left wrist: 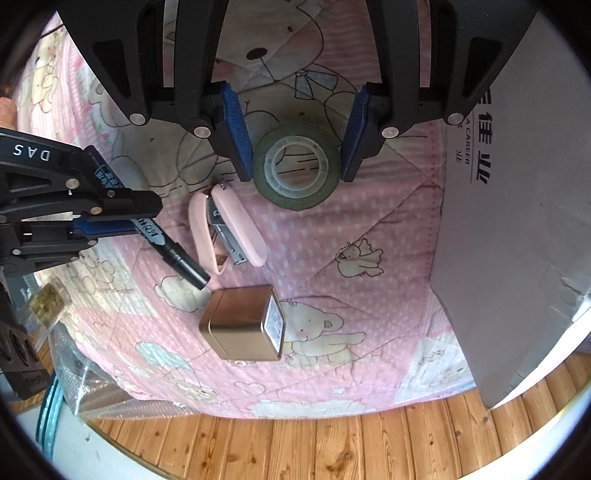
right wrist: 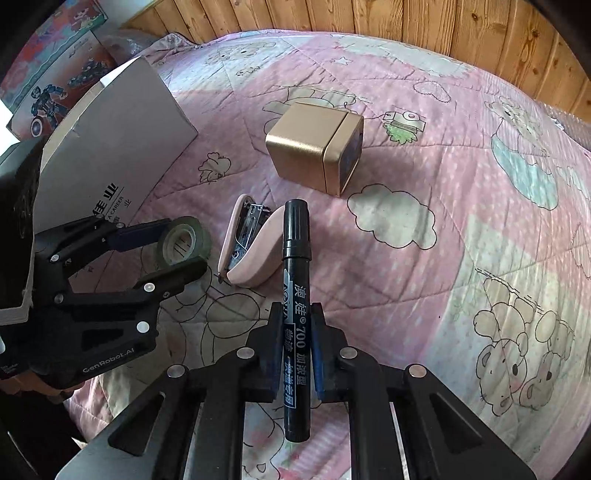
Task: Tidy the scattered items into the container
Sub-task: 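Grasp green tape roll with left tool while right tool grasps black marker, then carry tape roll in left tool and marker in right tool into box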
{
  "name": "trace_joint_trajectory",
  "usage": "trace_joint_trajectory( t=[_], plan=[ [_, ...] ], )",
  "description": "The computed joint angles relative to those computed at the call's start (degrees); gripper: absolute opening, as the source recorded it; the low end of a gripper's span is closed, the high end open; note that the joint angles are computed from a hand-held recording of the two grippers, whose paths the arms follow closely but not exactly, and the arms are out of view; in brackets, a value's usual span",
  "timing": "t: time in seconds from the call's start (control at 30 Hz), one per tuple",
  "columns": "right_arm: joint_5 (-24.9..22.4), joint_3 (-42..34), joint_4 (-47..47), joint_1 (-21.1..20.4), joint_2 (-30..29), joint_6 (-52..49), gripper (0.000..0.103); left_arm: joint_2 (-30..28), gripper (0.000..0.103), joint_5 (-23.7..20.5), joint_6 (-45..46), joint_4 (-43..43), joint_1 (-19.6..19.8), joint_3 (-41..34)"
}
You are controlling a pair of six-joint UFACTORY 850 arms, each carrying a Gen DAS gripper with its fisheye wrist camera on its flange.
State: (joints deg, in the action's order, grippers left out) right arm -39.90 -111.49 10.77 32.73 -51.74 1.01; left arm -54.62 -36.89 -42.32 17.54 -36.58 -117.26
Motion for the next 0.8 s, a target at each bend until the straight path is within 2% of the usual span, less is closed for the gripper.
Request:
trace_joint_trajectory(
  t=[0.37,0.8],
  plan=[
    [1.2,-0.3,-0.7,1.0,1.7,2.6,0.014,3.1,0.049,2.8,-0.1,-1.0,-0.4,1.9],
    [4.2,-0.8,0.8,2.8,3.8,6.1,0.014,10.9,0.049,8.3,-5.7,3.0,-1.2,9.9]
  ],
)
